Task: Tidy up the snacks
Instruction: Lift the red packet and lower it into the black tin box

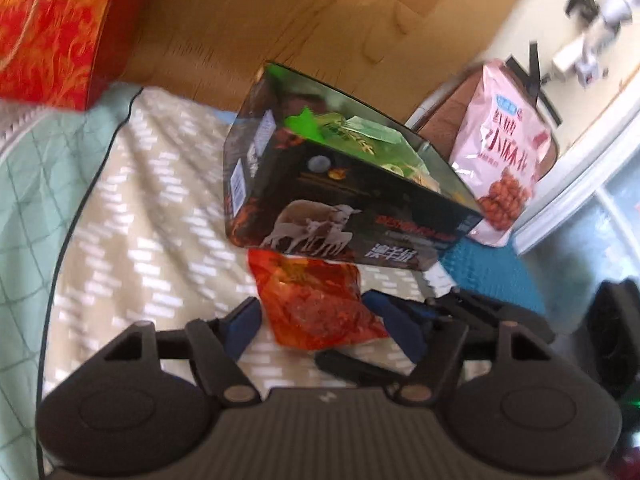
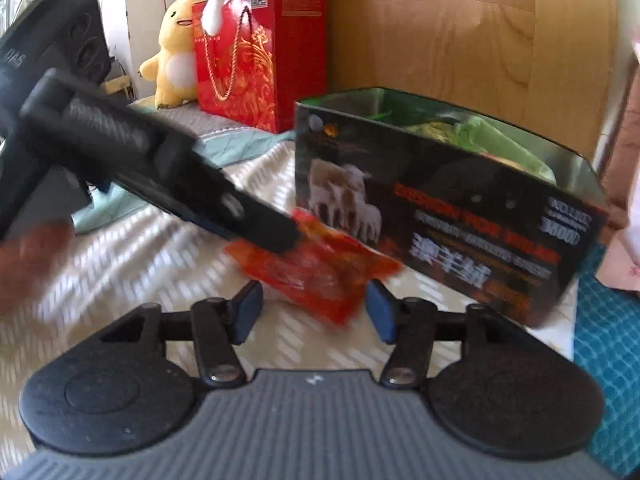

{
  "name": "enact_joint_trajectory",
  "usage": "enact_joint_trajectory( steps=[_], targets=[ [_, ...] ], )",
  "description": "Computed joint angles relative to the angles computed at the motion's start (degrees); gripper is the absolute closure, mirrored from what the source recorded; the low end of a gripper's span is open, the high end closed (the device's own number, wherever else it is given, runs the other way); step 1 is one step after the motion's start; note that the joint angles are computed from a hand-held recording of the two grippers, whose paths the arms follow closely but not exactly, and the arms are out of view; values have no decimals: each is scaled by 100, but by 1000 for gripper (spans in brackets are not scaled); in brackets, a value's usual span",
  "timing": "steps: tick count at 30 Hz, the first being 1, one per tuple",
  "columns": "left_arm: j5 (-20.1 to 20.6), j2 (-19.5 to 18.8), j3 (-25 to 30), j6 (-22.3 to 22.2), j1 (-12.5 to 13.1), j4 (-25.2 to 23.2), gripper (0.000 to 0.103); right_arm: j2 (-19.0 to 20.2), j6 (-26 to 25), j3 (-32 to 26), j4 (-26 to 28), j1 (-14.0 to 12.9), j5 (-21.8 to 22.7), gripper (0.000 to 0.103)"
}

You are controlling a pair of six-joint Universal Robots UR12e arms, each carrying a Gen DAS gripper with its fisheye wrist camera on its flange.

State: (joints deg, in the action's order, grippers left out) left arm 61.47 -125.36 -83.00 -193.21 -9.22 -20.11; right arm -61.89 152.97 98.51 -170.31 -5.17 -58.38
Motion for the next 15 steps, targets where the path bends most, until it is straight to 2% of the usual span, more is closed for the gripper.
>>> enact_joint_trajectory(
  steps=[1,2,4,8,13,15],
  targets=[
    [-89,-13,21,61,-1,-81,65,0,-38,69,-219,9,38,70],
    [-352,-26,21,-22,38,-162,74,15,-30,93,-359,3,87,71],
    [-584,-30,-21,-200,76,-167,76,-25,-68,211,-612,37,-36,73],
    [-540,60,-179,-220,74,78,80,-93,-174,432,-1102,41,-92,80],
    [-819,198,-343,-274,116,607,81,-171,-340,780,-2391,34,-315,84],
    [-804,203,-278,-204,93,810,81,-112,-326,789,-2971,66,-483,85]
  ],
)
